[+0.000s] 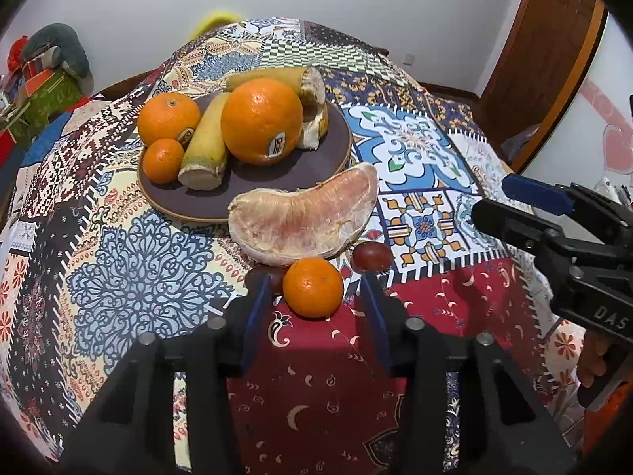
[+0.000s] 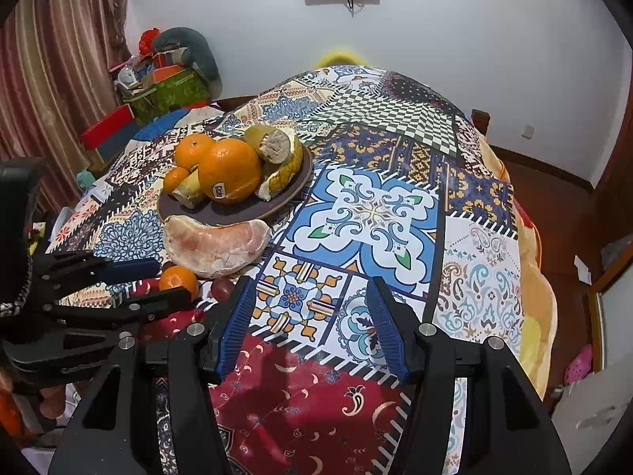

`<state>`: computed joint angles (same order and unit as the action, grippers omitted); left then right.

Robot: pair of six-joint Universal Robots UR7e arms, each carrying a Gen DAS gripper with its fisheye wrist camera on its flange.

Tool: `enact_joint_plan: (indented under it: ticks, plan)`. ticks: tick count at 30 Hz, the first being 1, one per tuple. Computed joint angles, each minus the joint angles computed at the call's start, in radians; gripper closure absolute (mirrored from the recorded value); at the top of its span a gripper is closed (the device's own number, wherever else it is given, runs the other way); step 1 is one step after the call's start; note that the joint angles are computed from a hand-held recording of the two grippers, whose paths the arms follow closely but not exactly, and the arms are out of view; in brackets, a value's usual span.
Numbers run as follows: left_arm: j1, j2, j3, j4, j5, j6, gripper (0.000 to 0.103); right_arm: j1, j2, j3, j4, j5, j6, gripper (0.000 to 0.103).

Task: Organize fruits
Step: 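Grasp another small orange on the quilt with the left gripper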

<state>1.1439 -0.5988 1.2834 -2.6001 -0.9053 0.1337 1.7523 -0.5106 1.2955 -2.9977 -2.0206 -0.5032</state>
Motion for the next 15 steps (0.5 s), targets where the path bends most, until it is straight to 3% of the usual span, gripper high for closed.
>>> enact_joint_plan:
  ticks: [1,15]
  plan:
    - [0.001,0.005,-0.007,0.006,0.003,0.003,0.070,-0.001,0.000,-0.001,0.004,0.002,0.002,0.048]
    - [0.006,-0.034,0.020,-0.102,0.011,0.045,0.071,0.005,0.054,-0.077,0.073,0.017,-0.026,0.049]
